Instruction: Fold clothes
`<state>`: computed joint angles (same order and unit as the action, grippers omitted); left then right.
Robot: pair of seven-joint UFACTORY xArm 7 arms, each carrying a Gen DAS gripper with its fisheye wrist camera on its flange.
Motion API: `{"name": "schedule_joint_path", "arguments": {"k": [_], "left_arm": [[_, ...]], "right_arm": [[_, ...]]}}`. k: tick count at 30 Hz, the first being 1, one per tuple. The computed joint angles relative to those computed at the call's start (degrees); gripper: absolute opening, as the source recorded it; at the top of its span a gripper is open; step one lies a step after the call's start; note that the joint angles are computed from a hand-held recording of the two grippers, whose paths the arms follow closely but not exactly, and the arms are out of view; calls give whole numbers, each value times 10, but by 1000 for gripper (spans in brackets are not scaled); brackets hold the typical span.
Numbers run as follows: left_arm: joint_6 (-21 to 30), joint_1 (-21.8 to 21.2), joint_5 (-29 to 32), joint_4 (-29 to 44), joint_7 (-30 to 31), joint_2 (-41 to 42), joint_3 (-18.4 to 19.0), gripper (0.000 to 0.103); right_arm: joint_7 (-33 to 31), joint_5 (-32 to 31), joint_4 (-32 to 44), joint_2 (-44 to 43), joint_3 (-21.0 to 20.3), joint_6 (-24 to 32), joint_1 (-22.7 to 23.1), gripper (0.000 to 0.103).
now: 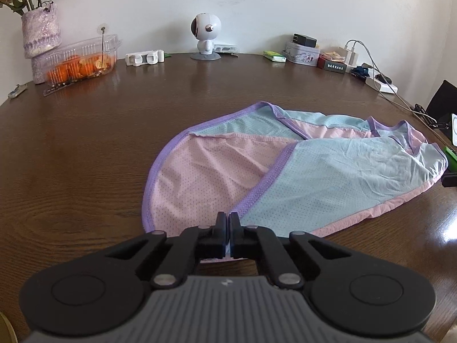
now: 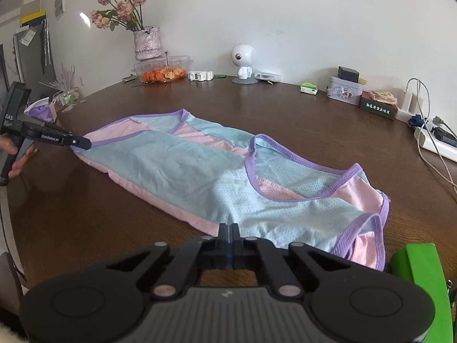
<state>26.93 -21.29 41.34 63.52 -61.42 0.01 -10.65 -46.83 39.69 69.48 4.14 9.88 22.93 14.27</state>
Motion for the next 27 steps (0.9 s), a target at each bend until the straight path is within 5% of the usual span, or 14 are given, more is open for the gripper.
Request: {"name": "schedule_joint_path", "arguments": {"k": [5, 7, 9, 11, 13, 15, 19, 22, 27], "left_arm": [[15, -2, 17, -6, -12, -8, -6, 3], [15, -2, 19, -1, -13, -4, -7, 3], [16, -4, 23, 4, -14, 2, -6, 3], [18, -7, 29, 6, -17, 4, -5, 3], [17, -8, 28, 8, -16, 5, -3, 4], [17, -9, 28, 8, -18, 6, -2, 4], [40, -15, 21, 21, 0, 12, -4, 3], [41, -16, 9, 20, 15, 10, -1, 3], [39, -16, 13, 19, 17, 10, 0, 3]], "right_arm": [[-47, 51, -23, -21, -3, -14, 4, 1], [-4, 37, -1, 6, -2, -54, 11, 30], [54, 1, 26, 38, -1, -83, 15, 40], [63, -11, 50, 66, 14, -87, 7, 37], [67, -30, 64, 89, 28, -95, 3, 12], [76, -42, 53, 86, 40, -102, -4, 1], [48, -2, 18, 57, 70, -111, -28, 0], [71, 3, -19, 22, 56, -124, -14, 0], [186, -124, -70, -8, 17, -152, 25, 3]]}}
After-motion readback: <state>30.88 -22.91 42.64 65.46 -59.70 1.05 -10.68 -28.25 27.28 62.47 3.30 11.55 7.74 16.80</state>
